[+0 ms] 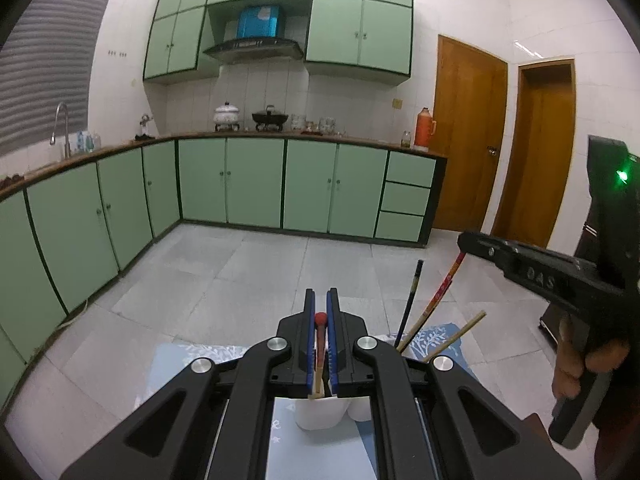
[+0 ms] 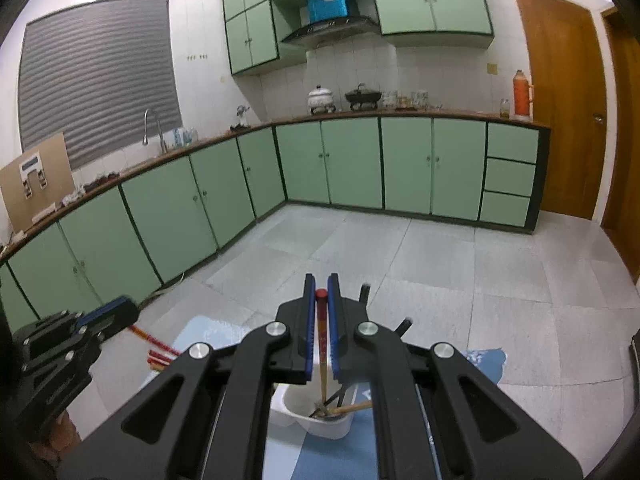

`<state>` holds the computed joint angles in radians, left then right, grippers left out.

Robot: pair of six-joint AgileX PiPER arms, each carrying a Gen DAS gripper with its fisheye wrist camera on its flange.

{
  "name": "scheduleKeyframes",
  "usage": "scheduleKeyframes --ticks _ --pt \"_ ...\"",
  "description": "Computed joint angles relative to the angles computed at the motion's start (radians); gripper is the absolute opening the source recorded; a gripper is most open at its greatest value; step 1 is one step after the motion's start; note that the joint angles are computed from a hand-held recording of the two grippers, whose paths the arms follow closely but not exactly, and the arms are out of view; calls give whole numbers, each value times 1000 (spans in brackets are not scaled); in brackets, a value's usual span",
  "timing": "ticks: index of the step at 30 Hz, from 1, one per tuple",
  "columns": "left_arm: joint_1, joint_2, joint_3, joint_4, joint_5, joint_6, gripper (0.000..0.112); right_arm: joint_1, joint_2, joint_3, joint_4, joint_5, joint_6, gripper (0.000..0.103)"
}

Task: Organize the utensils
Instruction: 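Lift both red-patterned chopsticks and lower them into the white holder with both tools, then open both tools and withdraw from the holder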

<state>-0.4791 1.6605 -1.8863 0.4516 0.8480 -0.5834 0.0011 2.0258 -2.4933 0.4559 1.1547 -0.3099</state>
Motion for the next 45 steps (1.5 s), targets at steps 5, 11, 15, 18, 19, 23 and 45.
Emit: scheduleKeyframes --ticks 5,11,15,18,19,23,45 --pt "25 54 -23 -52 -7 31 6 25 -5 88 -27 -19 -16 5" --pt "54 114 -42 -125 1 74 9 29 -80 275 -13 -97 -70 9" --pt "51 91 1 -112 -12 48 32 -8 -159 399 44 -148 -108 17" --pt "41 51 37 -69 -29 5 42 -44 -227 483 89 -195 -125 42" --pt "34 36 47 -47 -29 -12 46 -58 -241 498 103 -200 -134 46" --pt "-4 -36 116 60 -36 -114 61 -98 -336 603 134 -249 -157 70" --pt "-304 -283 326 392 165 -393 97 -243 -702 985 229 -203 -275 98"
